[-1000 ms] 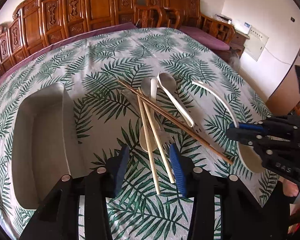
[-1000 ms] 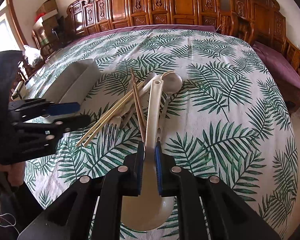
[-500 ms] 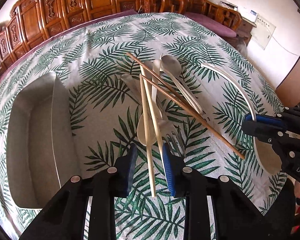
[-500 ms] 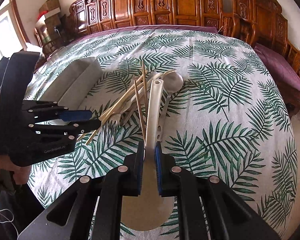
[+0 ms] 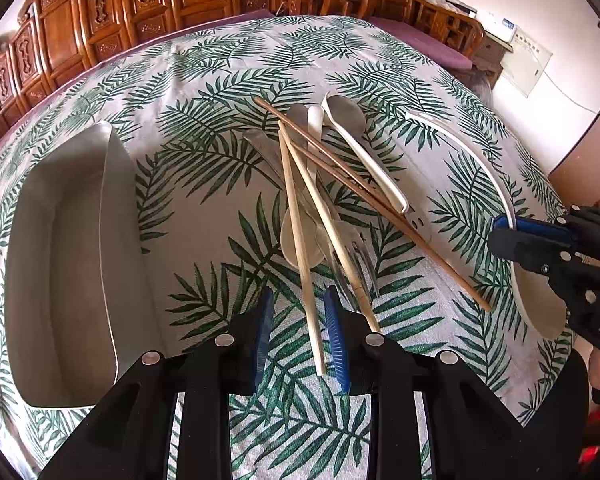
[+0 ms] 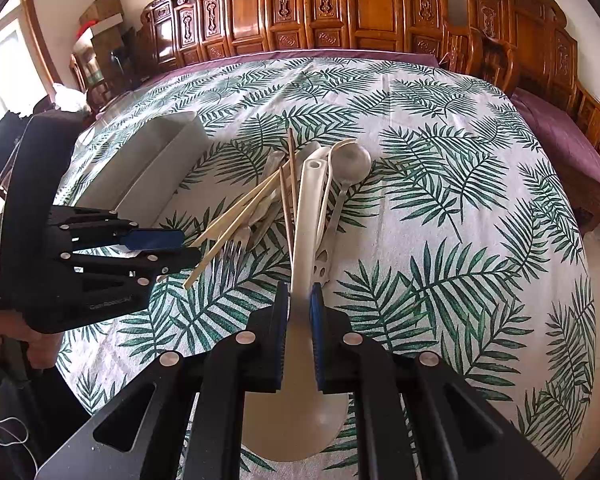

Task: Organize utensils
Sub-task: 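Grasp a bamboo chopstick from the pile with the left gripper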

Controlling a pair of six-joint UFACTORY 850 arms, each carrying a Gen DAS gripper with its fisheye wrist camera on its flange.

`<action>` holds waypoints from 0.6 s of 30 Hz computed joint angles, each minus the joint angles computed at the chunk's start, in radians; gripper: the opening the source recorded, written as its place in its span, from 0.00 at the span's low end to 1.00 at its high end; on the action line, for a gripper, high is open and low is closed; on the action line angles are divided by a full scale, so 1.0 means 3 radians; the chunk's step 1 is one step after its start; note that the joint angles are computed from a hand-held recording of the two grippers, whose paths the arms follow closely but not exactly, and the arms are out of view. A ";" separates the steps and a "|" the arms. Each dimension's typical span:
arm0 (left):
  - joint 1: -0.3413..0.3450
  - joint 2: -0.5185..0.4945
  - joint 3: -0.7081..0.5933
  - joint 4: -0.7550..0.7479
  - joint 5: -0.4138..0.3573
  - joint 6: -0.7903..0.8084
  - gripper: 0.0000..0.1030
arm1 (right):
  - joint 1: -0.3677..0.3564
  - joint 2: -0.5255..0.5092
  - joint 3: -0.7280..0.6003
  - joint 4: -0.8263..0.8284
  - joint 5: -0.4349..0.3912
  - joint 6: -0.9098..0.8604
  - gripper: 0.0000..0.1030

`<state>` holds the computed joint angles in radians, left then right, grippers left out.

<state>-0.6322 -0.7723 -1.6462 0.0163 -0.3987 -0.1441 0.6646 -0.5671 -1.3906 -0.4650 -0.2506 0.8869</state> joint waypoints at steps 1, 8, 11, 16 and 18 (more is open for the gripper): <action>-0.0003 -0.0004 -0.0008 0.0011 -0.0005 -0.0007 0.18 | 0.0001 -0.0003 -0.0002 0.0010 -0.0001 -0.0008 0.12; -0.0014 0.0113 0.0113 0.0396 0.0058 -0.0442 0.04 | 0.0005 -0.0025 -0.0014 0.0096 -0.0007 -0.0102 0.12; -0.0024 0.0239 0.0244 0.0803 0.0155 -0.0831 0.04 | 0.0018 -0.0033 -0.0025 0.0119 -0.0002 -0.0128 0.12; -0.0016 0.0454 0.0451 0.1393 0.0301 -0.1399 0.04 | 0.0031 -0.0032 -0.0036 0.0167 0.0013 -0.0192 0.12; 0.0000 0.0536 0.0527 0.1578 0.0345 -0.1584 0.04 | 0.0030 -0.0021 -0.0030 0.0209 0.0039 -0.0226 0.12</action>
<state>-0.6321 -0.6114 -1.4880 0.4896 -0.2951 -0.6195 0.6735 -0.5733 -1.3998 -0.4024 -0.2389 0.8189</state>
